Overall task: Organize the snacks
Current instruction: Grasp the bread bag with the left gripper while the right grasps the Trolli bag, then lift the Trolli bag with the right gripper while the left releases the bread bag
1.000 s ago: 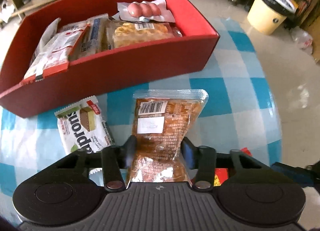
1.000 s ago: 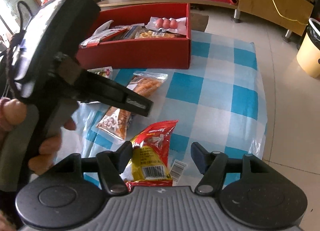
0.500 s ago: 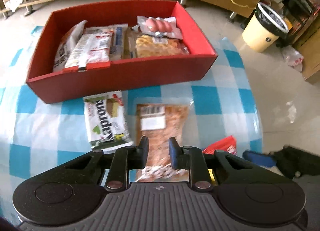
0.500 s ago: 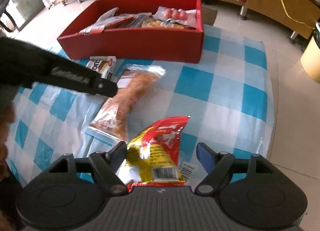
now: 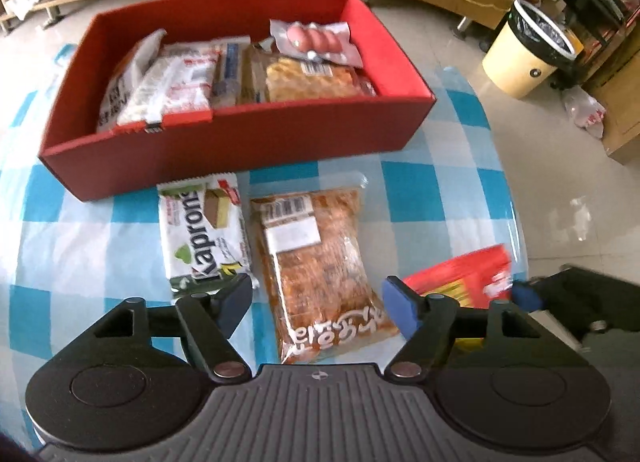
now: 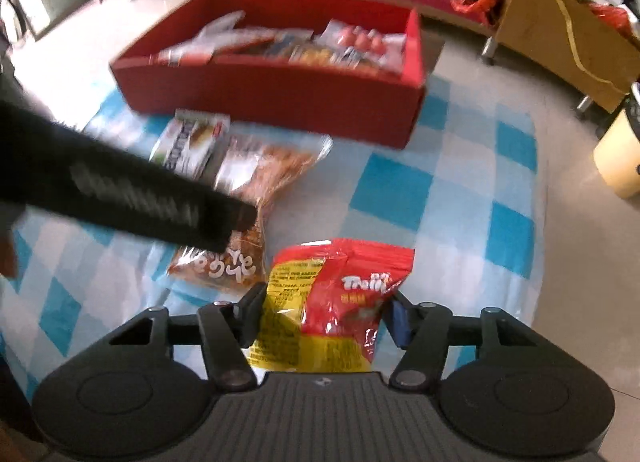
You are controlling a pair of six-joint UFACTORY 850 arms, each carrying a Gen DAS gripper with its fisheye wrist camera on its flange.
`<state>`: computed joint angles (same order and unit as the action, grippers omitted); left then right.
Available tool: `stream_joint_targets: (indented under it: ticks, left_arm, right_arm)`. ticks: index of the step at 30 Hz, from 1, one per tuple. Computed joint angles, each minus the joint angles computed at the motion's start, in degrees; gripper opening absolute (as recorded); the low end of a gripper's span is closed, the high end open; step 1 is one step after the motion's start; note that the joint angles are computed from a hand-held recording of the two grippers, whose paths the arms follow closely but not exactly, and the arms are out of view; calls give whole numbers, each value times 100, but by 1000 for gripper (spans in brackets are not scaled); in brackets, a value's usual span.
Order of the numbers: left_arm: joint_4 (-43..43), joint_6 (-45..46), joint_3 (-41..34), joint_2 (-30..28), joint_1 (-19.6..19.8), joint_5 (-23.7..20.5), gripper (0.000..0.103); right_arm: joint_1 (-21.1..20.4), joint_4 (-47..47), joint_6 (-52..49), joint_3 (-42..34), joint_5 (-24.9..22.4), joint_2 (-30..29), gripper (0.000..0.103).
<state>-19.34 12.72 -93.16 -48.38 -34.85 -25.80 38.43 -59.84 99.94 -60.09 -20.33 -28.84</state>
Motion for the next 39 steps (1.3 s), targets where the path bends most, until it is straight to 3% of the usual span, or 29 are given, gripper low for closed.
stream_joint_targets:
  ticks: [2, 7, 10, 15, 26, 30, 33, 34, 35, 37, 39]
  left_arm:
    - [72, -122, -86, -93, -17, -71, 85]
    - [-23, -282, -363, -362, -15, -433, 84]
    - [-23, -495, -535, -505, -30, -516, 77]
    - [630, -1116, -546, -532, -146, -216, 69]
    - [99, -515, -261, -242, -80, -86, 32]
    - [597, -839, -182, -184, -110, -35, 31]
    - [1016, -1149, -179, -195, -143, -38, 40]
    - [1123, -1216, -216, -224, -158, -96, 52]
    - [1188, -1271, -257, -257, -169, -166, 74]
    - [1419, -1464, -217, -259, -202, -90, 90]
    - [1916, -1801, -252, -308, -263, -91, 90]
  right_arm:
    - [-17, -245, 342, 155, 44, 171, 56]
    - [-94, -1257, 1728, 599, 152, 588, 55]
    - [-146, -1704, 2397, 794, 235, 761, 54]
    - [-166, -2301, 3218, 1032, 127, 1017, 54]
    - [-211, -3026, 4090, 1142, 39, 1171, 54]
    - [-208, -3079, 4144, 1126, 26, 1168, 54]
    - [-213, -3130, 4154, 1110, 40, 1155, 54]
    - [-215, -3126, 4141, 1101, 51, 1150, 54]
    - [-214, -3137, 4157, 1097, 50, 1147, 54]
    - [-212, -3165, 4185, 1104, 58, 1155, 54]
    - [-215, -3197, 4218, 1115, 57, 1167, 54]
